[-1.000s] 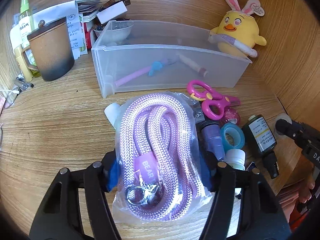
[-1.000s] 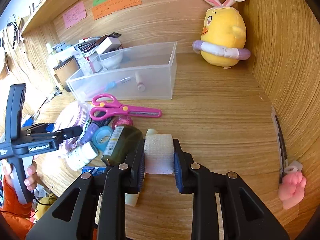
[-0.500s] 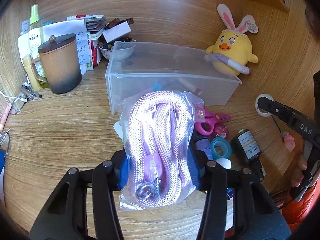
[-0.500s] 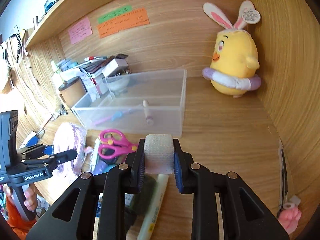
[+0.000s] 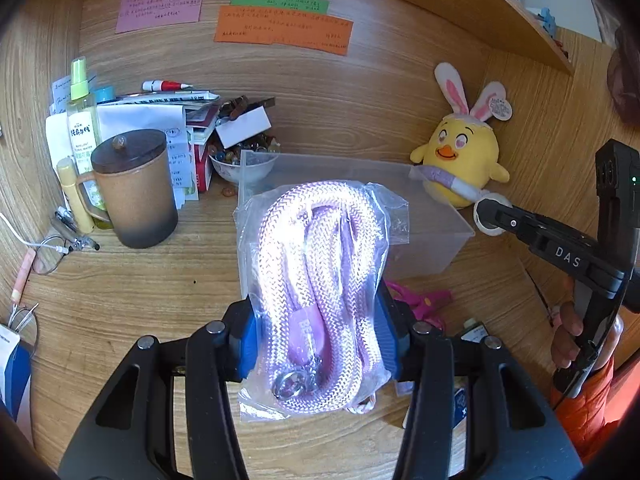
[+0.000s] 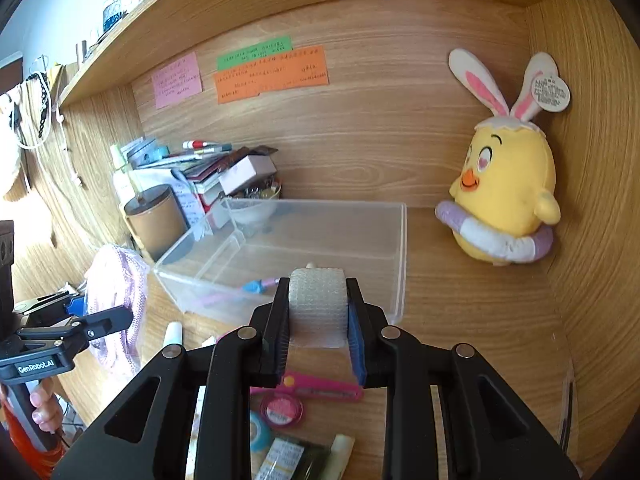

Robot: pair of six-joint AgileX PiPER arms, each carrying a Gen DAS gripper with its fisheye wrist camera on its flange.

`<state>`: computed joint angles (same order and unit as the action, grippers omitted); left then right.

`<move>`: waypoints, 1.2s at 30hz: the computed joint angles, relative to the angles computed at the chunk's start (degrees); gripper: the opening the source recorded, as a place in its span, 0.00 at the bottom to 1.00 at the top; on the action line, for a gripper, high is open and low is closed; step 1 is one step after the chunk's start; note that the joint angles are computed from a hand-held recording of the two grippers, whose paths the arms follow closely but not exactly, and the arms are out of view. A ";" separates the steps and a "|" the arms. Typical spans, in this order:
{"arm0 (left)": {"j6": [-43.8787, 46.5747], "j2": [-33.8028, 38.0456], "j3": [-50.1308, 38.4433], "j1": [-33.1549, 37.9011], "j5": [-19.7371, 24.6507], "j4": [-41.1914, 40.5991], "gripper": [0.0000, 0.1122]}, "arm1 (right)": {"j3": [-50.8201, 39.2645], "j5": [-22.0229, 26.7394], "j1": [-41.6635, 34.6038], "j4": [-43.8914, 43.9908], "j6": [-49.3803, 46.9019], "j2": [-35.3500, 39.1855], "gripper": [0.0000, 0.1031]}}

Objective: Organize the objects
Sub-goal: 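Place the rope bag and tape roll into the clear box, opening both tools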

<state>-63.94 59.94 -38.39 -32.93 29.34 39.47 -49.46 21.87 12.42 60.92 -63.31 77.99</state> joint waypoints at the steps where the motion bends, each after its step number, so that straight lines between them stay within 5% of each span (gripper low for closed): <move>1: 3.15 0.30 -0.65 2.07 -1.27 -2.43 0.43 | -1.04 -0.63 0.49 -1.08 1.33 0.62 0.22; 10: 24.27 5.15 -9.48 12.24 -4.06 -17.36 0.43 | -8.99 -1.67 2.95 -11.08 11.66 5.52 0.22; 29: 34.71 26.20 -23.87 15.97 -4.37 -23.57 0.42 | -22.14 -0.44 8.20 -44.29 40.14 21.83 0.22; 36: 41.27 29.54 -25.88 17.24 -3.64 -29.49 0.35 | -24.02 1.67 9.04 -46.44 41.41 24.69 0.22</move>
